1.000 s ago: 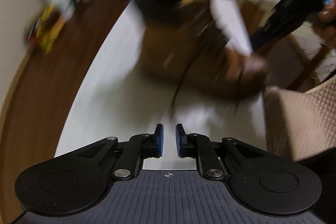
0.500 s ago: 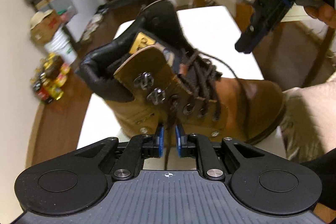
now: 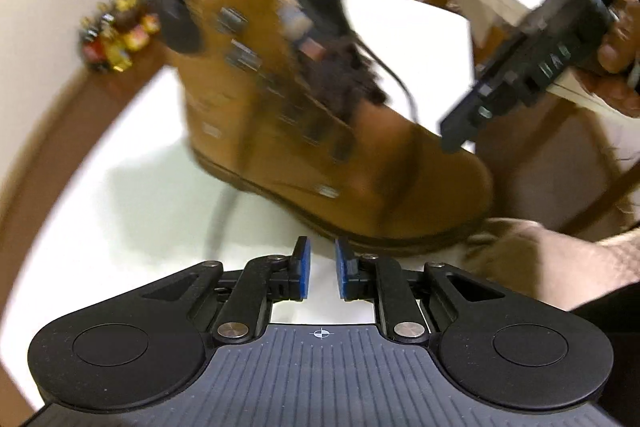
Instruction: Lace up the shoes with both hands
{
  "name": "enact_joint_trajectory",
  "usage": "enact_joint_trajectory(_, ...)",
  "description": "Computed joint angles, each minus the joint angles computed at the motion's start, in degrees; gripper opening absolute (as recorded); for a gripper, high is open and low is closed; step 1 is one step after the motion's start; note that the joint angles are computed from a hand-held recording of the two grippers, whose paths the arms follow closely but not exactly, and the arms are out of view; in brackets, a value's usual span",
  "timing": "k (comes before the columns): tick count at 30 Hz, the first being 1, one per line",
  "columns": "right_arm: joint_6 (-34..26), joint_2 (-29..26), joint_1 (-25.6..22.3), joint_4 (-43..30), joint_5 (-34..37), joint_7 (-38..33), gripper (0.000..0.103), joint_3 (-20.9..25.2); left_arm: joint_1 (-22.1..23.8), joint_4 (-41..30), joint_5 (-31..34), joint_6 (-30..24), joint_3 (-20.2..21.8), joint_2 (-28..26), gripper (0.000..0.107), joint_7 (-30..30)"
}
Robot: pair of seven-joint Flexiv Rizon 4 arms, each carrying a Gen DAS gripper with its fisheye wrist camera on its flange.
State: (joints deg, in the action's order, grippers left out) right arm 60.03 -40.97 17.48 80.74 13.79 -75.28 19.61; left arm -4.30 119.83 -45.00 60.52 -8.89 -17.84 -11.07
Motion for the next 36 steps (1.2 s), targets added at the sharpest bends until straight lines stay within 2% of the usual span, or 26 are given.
enact_joint_trajectory(2, -0.1, 0.9, 0.8, 1.0, -0.5, 1.8, 0.030, -1.0, 0.4, 0.3, -0.1, -1.8, -0.6, -0.9, 0.015, 2.7)
enact_joint_trajectory(6, 0.3, 3.2, 2.8, 3.9, -3.3, 5.7, 0.030, -3.3, 0.2, 1.5, -2.0, 1.7, -1.9, -2.5, 0.015, 9.2)
enact_joint_trajectory(7, 0.7, 3.8, 3.1, 4.7, -3.8, 6.5, 0.030, -3.5, 0.1, 1.3, -1.2, 1.7, -1.6, -2.7, 0.014, 8.9)
enact_joint_trajectory(8, 0.9, 4.2, 3.5, 5.3, -4.5, 7.6, 0.030, -4.0, -0.2, 1.0, 0.5, 1.4, -0.9, -3.0, 0.003, 7.9)
enact_joint_trajectory(13, 2.6, 5.3, 4.6, 6.8, -8.6, 8.7, 0.030, -4.5, 2.4, 0.9, -4.5, -2.7, -2.0, -1.8, 0.002, 10.9)
enact_joint_trajectory(17, 4.2, 3.6, 3.4, 5.2, -10.6, -0.4, 0.030, -1.3, 2.8, 0.5, -8.2, -4.9, -1.4, -0.7, 0.002, 15.7)
enact_joint_trajectory(21, 0.0, 0.7, 0.5, 0.3, -9.8, -13.8, 0.030, 3.1, 1.7, 0.5, -12.6, -3.7, -0.6, 0.1, 0.002, 17.5)
enact_joint_trajectory(22, -0.6, 0.1, -0.2, -0.7, -8.8, -16.3, 0.030, 3.8, 1.3, 0.7, -13.5, -3.2, -0.5, 0.5, 0.002, 17.4)
enact_joint_trajectory(25, -5.7, -4.2, -7.0, -6.4, -0.9, -30.4, 0.030, 11.8, -0.7, 2.1, -20.3, 1.1, -1.2, 0.8, 0.002, 18.6)
enact_joint_trajectory(29, -10.6, -7.6, -12.2, -10.5, 7.1, -40.7, 0.030, 16.4, -3.8, 3.1, -28.3, 6.7, -2.0, 0.3, 0.002, 22.0)
enact_joint_trajectory(33, -12.4, -10.6, -16.2, -13.5, 14.8, -50.8, 0.030, 19.9, -7.5, 3.5, -39.5, 11.7, -2.6, 0.2, 0.002, 31.7)
enact_joint_trajectory(34, -12.1, -10.8, -16.4, -13.7, 16.0, -52.9, 0.030, 20.0, -8.7, 3.3, -42.7, 13.0, -2.5, 0.2, 0.002, 35.1)
enact_joint_trajectory(36, -8.2, -10.7, -16.7, -12.7, 18.2, -62.1, 0.030, 20.9, -11.4, 2.9, -48.6, 15.4, -1.9, 0.1, 0.002, 41.6)
